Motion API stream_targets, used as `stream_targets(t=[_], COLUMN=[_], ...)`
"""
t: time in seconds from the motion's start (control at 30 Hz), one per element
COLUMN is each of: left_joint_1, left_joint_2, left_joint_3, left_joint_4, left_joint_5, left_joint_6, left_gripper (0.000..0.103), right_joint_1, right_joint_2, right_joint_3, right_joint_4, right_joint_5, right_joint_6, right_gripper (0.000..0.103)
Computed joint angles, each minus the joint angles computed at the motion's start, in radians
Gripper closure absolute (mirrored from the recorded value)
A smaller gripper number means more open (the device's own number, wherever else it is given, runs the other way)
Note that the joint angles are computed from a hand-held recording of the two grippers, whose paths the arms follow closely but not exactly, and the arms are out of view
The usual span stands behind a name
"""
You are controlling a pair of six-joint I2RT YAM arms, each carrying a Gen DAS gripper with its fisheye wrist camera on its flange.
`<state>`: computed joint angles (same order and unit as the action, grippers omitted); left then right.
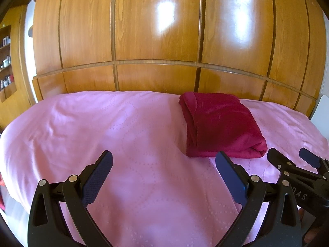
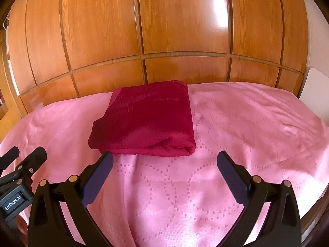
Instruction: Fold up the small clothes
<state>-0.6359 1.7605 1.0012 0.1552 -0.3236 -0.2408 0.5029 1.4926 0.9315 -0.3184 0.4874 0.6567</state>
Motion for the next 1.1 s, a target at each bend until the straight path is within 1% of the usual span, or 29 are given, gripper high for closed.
stream_targets(t=[0.53,1.1], left_joint_1=[0.007,-0.008], left_joint_2=[-0.005,-0.046], left_joint_3=[0.0,-0.046], left_joint_4=[-0.003,0.037], left_joint_5=[0.005,-0.006], left_joint_6=[0.011,0.02], left_gripper=[0.004,0.004], right_joint_1=[-0.003,-0.004], right_joint_2=[-0.001,-0.009], right_joint_3=[0.002,0.002], right_joint_4=[-0.004,-0.005], right_joint_5=[-0.006,-0.007], right_joint_6=[-0.003,-0.006], right_gripper=[0.002,0.002])
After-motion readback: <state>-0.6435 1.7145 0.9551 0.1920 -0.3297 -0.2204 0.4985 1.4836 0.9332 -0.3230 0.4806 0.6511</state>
